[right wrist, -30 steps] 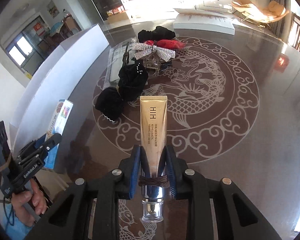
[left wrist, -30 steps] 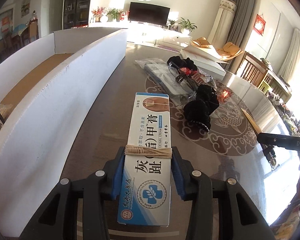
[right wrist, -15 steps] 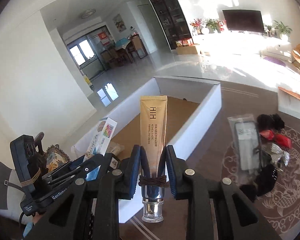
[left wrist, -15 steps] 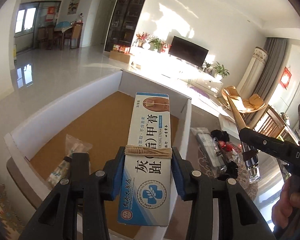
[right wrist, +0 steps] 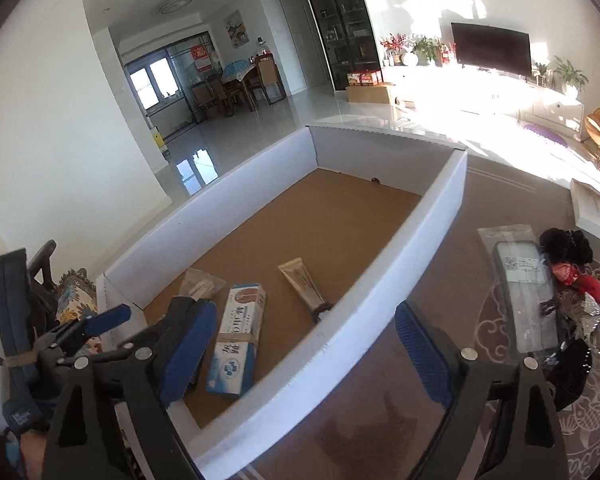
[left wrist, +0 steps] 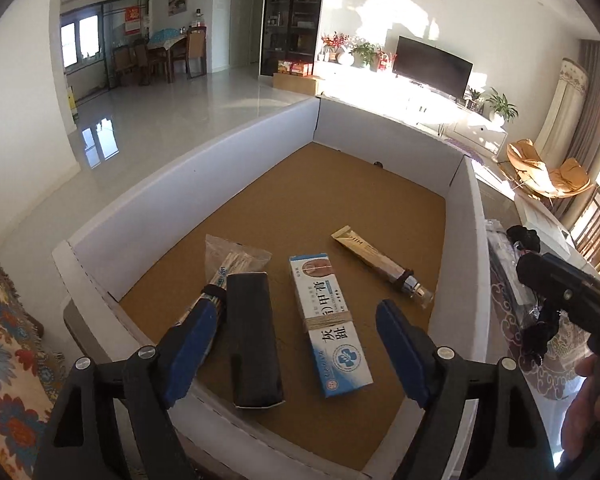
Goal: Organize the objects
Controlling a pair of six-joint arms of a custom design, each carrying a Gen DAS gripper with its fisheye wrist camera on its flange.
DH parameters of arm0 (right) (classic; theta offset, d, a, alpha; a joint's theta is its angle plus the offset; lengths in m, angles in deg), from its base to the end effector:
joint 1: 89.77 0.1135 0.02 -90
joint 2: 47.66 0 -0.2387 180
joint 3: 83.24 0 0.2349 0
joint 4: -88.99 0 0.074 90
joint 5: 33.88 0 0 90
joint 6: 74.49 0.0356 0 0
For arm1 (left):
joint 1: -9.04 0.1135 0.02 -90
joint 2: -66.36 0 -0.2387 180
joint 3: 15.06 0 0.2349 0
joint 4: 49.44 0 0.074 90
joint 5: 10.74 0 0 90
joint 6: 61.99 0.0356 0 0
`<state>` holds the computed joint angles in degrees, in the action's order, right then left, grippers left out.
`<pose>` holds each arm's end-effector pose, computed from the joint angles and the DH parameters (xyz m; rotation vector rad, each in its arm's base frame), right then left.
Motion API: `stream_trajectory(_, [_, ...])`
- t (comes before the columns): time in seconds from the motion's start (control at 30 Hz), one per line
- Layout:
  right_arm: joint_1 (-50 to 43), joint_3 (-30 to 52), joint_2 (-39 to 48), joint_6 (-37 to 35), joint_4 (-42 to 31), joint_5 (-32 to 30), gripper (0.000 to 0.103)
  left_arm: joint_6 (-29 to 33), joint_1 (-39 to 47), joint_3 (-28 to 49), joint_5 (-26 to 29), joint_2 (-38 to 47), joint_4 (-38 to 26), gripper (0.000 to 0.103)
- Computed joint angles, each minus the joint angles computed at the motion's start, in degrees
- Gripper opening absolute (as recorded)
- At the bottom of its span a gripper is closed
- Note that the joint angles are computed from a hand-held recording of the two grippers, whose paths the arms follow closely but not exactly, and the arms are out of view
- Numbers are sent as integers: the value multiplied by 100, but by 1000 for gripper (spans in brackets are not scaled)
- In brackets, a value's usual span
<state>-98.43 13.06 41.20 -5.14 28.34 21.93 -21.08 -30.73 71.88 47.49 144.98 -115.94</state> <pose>0.3096 -0.0269 0.2997 -0.4815 2.2977 0.4984 0.2121 -0.1521 0.2929 -0.3842 2.3468 0.0087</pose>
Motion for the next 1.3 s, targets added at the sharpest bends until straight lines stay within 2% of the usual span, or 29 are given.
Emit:
stream_trajectory(0.13, [-1603, -897, -214, -1605, 347, 76, 91, -404, -1312, 404, -471, 232, 104, 83])
stream_trajectory(0.2, [-2469, -1249, -117, -2316, 714, 109, 91, -389, -1953, 768, -645, 650, 343, 95])
stream_trajectory(0.27, [-3290, -1239, 249, -2889, 967, 155, 92, -148, -2401, 1119, -732, 1175, 771, 103])
stream_trajectory(0.33, [-3958, -891, 814, -3259, 1061, 277, 92, 174, -2658, 1439, -606, 1763, 1174, 103])
stream_trajectory(0.37, [-4213, -709, 1101, -3362, 1090, 368, 92, 255, -2710, 1780, -471, 2178, 1116, 103])
stream_trajectory(0.47, [-4714, -11, 1880, -3312, 938, 595, 92, 274, -2678, 2876, -79, 3372, 736, 103])
stream_trajectory(0.57, [-5036, 324, 2186, -3203, 698, 553, 92, 291, -2548, 3496, 311, 4102, 640, 103])
stream_trajectory(0.67, [-5118, 597, 2355, -3038, 398, 480, 95, 270, -2534, 4011, 283, 4617, 261, 103])
stream_trajectory(0.83, [-4978, 382, 2201, -2770, 475, 674, 103, 122, -2461, 3603, 227, 4596, 268, 103])
stream_trajectory(1.03, [-4914, 357, 2219, -2689, 559, 715, 103, 37, -2341, 3598, 493, 4714, 205, 103])
stream_trajectory(1.3, [-4917, 361, 2224, -2690, 559, 714, 103, 85, -2360, 3767, 427, 4833, 77, 103])
